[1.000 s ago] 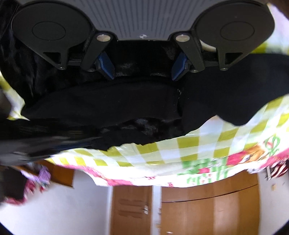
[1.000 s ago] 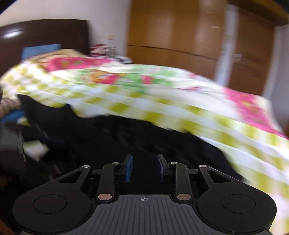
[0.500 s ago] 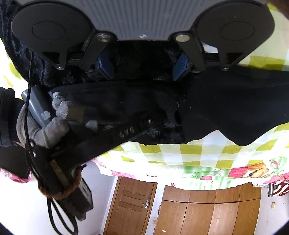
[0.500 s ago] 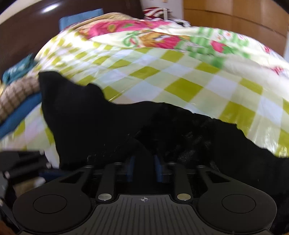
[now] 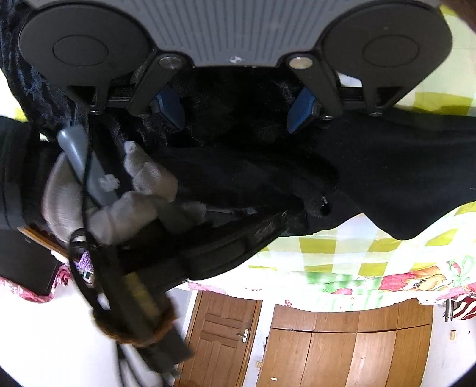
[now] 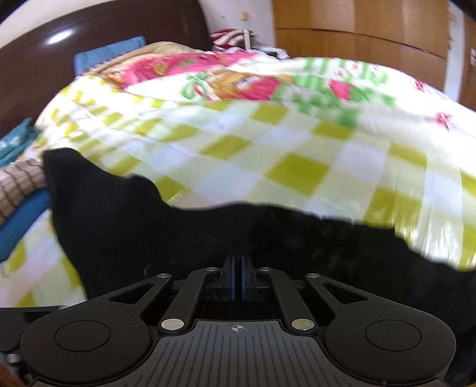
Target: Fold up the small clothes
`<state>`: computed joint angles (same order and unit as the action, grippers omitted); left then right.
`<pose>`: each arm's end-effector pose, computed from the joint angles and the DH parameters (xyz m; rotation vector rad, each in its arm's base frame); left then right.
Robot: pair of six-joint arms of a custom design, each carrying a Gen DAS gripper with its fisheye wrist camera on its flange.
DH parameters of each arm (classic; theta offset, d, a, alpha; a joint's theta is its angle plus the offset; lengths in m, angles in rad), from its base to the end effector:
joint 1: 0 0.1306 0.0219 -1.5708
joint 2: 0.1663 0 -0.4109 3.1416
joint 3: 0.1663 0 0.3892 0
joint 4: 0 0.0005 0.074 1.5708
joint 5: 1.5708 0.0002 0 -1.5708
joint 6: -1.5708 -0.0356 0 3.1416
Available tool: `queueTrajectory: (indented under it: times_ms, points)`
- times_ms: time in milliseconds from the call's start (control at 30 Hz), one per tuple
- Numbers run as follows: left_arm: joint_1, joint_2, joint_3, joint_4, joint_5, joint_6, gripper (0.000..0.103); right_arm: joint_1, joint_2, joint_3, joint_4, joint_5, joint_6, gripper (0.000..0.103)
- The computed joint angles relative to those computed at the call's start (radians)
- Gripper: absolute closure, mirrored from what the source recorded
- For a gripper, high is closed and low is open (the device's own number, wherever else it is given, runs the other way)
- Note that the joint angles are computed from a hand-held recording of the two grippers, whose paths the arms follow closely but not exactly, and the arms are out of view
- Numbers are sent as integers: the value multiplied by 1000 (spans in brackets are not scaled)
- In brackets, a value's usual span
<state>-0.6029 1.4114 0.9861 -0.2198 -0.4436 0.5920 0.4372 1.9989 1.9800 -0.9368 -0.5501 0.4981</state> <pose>0.3905 -0.2509 0.3169 -0.2289 2.1395 -0.2016 0.6276 0.3133 0.3783 -1.2930 2.0760 0.6635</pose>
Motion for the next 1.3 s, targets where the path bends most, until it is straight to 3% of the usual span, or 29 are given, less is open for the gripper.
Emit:
queueTrajectory:
  times_ms: [100,200,267,367,467,633,733,767,867,1000,1100,1167,1300]
  points:
    - [-10,-19,8,-19,-43,26,15,-25,-62,-79,111,-49,-116,93]
    - [-28,-23,44,-32,-125,-15,15,-90,-166,-199,235,-105,-198,93]
    - [-29,-5,80,-26,-127,-59,14,-143,-225,-270,274,-79,-205,93]
    - [-30,67,181,-62,-98,-171,14,-225,-268,-330,284,44,-212,93]
    - [-44,118,251,-47,-13,-263,14,-314,-248,-309,274,119,-331,93]
    - [-100,236,380,-34,85,-429,13,-413,-158,-202,199,36,-444,86]
    - [-133,315,461,-41,73,-596,13,-414,-105,-152,129,-42,-441,84]
    - [-140,331,474,-38,67,-664,13,-411,-94,-142,111,-67,-425,79]
    - [-149,366,504,-44,-3,-813,13,-401,-60,-91,62,-86,-376,78]
    - [-124,390,559,-116,52,-766,18,-404,-37,-54,21,-110,-348,78]
    - [-120,402,583,-138,34,-764,21,-416,-29,-46,9,-141,-347,78]
    - [-118,425,618,-171,26,-749,37,-423,-22,-40,5,-157,-347,78]
    - [-113,495,721,-265,82,-656,66,-417,-7,-34,17,-151,-380,78]
